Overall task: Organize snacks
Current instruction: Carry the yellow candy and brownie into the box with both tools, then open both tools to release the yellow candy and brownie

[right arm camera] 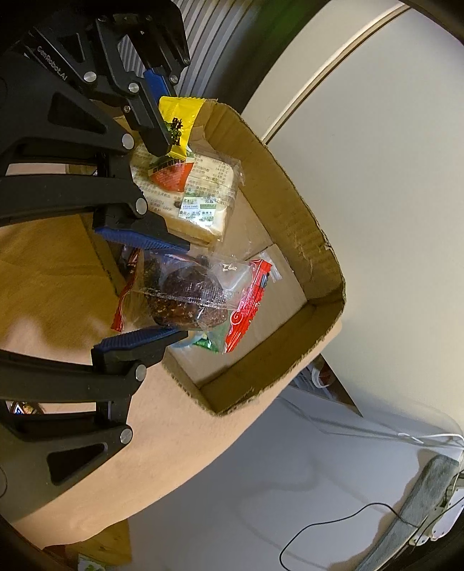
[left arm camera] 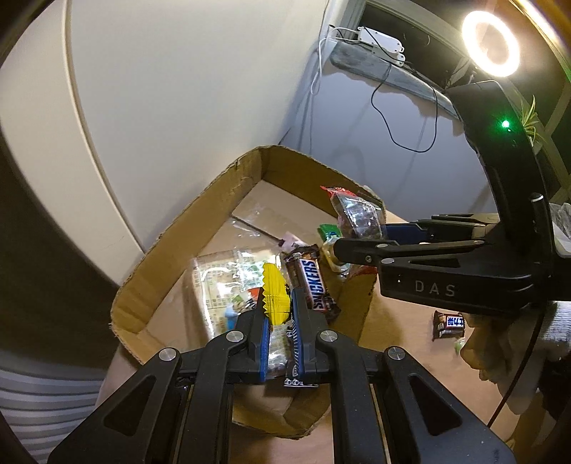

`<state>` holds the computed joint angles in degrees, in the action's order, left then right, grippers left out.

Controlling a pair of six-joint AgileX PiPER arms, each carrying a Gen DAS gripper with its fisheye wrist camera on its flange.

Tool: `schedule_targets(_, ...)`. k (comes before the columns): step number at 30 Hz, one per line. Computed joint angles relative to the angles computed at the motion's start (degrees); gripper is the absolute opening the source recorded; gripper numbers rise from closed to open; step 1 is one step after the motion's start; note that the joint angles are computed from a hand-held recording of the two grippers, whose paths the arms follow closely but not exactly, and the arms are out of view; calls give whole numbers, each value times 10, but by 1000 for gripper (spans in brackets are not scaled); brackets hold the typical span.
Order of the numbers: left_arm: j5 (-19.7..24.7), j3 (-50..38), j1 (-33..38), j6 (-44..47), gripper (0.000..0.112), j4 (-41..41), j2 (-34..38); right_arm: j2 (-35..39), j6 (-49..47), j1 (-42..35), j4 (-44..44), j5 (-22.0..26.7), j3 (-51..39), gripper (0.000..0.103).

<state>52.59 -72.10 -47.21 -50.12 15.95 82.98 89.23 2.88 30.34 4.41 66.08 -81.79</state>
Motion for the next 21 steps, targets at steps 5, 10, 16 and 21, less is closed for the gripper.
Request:
schedule_targets(5,3,3,1,-1,10,-1,-2,13,-2,6,1,0,-8,42)
schedule_targets(10,5,2,1,2,10,-2,-3,18,-3,7,4,-3,-11,42)
schedule_targets(16,4,1,1,5,11,0,-3,23,1,14,-3,-7,-13,46)
schedule_targets(21,5,2,3,4,23,0,-3,18,10,22,-13,-9,-12,59)
